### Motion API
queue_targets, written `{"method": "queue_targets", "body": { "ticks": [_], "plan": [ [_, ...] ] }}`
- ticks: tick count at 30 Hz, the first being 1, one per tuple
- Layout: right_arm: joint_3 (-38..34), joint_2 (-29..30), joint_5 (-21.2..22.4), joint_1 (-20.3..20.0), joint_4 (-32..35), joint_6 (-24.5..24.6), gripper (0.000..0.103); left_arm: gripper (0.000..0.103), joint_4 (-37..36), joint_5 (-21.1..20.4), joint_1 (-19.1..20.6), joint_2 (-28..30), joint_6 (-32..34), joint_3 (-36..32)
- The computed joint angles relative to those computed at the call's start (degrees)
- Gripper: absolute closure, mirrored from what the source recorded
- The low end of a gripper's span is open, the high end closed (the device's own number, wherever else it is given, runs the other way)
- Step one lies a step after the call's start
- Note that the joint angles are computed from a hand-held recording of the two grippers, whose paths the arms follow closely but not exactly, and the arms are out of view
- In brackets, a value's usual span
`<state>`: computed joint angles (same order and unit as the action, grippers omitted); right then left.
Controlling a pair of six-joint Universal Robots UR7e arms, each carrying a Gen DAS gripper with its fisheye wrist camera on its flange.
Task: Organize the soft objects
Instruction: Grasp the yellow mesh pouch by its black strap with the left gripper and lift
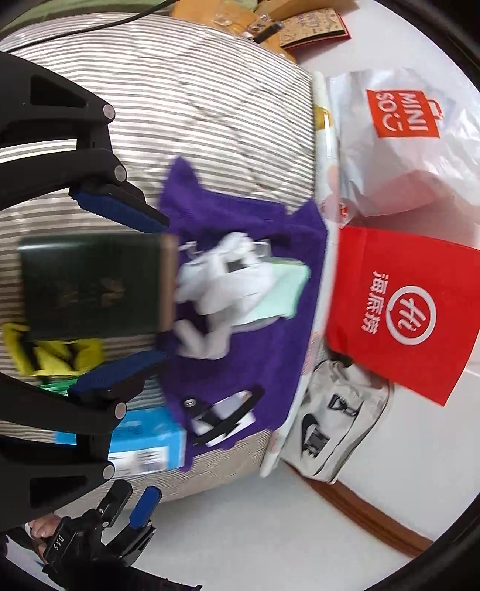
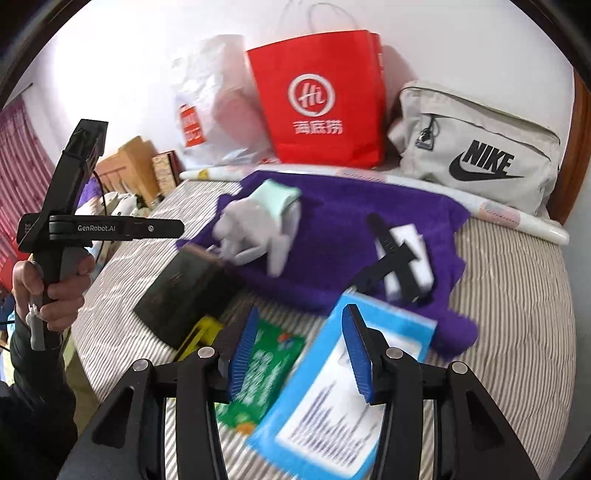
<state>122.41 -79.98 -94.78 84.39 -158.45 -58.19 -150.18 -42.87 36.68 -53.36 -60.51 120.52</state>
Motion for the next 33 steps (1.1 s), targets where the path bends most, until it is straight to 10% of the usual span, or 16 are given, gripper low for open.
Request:
{"method": "queue_targets", "body": {
  "ticks": [13,33],
  "plan": [
    [10.5,-12.7,3.9,-4.2,3.0,-3.6,0.048,0.034,9.1,-0.7,-11.8,2.0,-10.2,4.0],
    [14.3,-19.3,9.0,-14.7,4.3,-7.9,0.048,0.034,12.4,-6.5,-9.0,13.6,-9.5,-3.5]
  ]
}}
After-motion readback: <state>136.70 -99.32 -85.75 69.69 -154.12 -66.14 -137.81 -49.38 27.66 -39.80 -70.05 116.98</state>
